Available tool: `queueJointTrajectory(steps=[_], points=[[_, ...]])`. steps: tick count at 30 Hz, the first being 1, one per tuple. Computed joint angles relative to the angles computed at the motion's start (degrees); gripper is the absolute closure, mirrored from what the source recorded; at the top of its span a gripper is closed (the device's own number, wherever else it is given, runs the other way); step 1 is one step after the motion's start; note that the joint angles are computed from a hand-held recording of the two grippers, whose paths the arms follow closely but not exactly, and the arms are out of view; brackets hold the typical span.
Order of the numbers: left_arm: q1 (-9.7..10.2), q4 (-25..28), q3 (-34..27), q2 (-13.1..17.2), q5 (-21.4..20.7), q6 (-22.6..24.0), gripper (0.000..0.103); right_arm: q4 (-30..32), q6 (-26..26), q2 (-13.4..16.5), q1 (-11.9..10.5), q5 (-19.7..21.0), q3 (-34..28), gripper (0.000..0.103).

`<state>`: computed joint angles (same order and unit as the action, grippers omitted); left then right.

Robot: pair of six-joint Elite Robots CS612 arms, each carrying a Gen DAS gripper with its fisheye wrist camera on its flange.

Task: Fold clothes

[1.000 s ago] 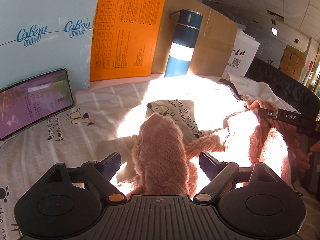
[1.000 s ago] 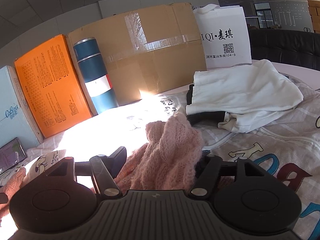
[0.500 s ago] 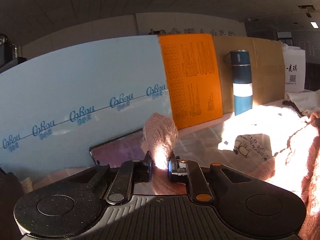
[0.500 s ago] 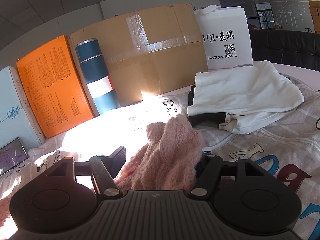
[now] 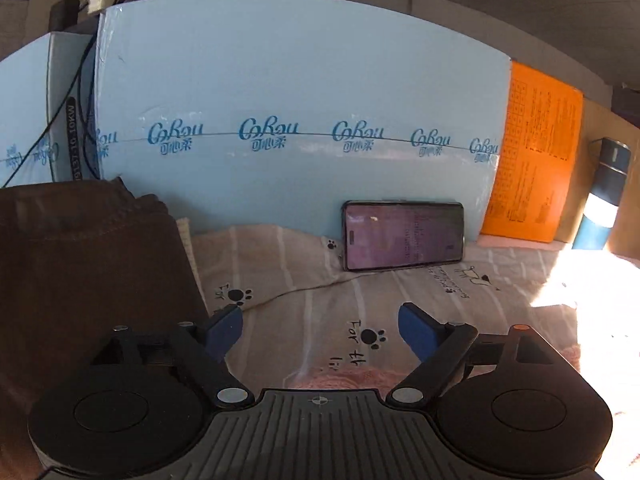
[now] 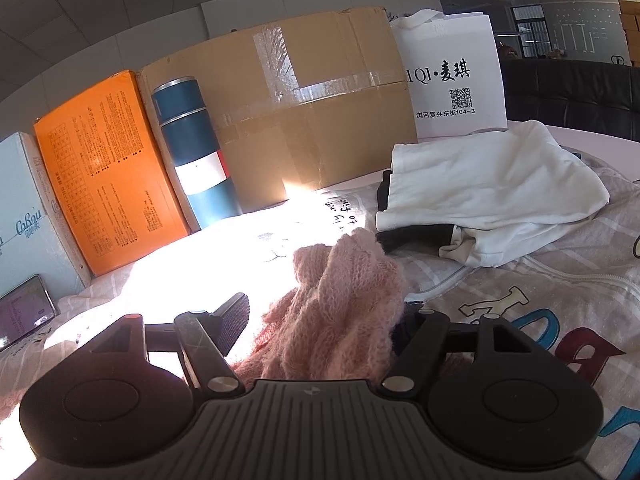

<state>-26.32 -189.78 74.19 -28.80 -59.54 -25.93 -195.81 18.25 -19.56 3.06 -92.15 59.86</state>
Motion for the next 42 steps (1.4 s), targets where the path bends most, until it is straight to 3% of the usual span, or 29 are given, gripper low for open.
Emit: queueJointTrajectory(steps=[2,5,9,13,17,19,22,27,31,33,34,35,36,37,42], points=[[0.38,2.3,0.04,-0.2,-4.11,1.22,0.015,-0.02,-0.02,0.01,-0.02,0.11,-0.01,0.034],[0.25,3.38,0.06,-0.14,-6.33,4.07,0.014,-0.11,0.07,0.02,-0.03,0.15,0.01,0.033],[0.38,-1.02,2.39,-0.93,-8.9,4.53,0.014,-0.08,0.12,0.02,-0.01,0.17,0.0,0.032],[0.1,-5.01,5.62,-2.32,-8.52,5.73,0.014,-0.02,-0.03,0.03,0.0,0.22,-0.04,0.032],[-0.57,2.25,3.51,-1.89,-7.61,10.03,0.012,0.0,-0.06,0.06,0.03,0.2,-0.06,0.031],[-1.08,6.16,0.6,-0.62,-3.83,9.08,0.012,-0.03,0.03,0.08,0.02,0.24,-0.08,0.031],[-1.14,6.26,-3.17,1.56,-1.58,5.45,0.012,-0.01,0.0,0.09,0.01,0.24,-0.12,0.031],[-0.84,13.21,-7.91,3.37,-2.29,1.91,0.012,-0.16,0.04,0.08,-0.03,0.37,-0.05,0.031],[-0.13,8.85,-8.06,4.11,-5.58,0.48,0.013,-0.1,-0.51,0.1,0.02,0.37,-0.09,0.03],[0.08,7.83,-8.0,4.18,-6.6,0.51,0.023,-0.24,-0.58,0.08,0.02,0.38,-0.01,0.029],[0.13,7.69,-7.96,4.16,-6.89,0.83,0.056,-0.31,-0.53,0.07,0.02,0.39,0.03,0.029],[0.12,7.5,-7.83,4.09,-6.99,1.36,0.079,-0.35,-0.46,0.06,0.0,0.41,0.08,0.029],[0.06,6.5,-7.32,3.88,-6.98,1.98,0.082,-0.39,-0.38,0.04,-0.01,0.42,0.12,0.029],[-0.02,4.64,-6.54,3.59,-7.12,2.4,0.092,-0.43,-0.36,0.03,-0.01,0.42,0.15,0.029],[-1.71,-3.86,-1.11,0.68,1.03,4.31,0.092,-0.69,-0.33,0.01,0.0,0.22,0.2,0.029]])
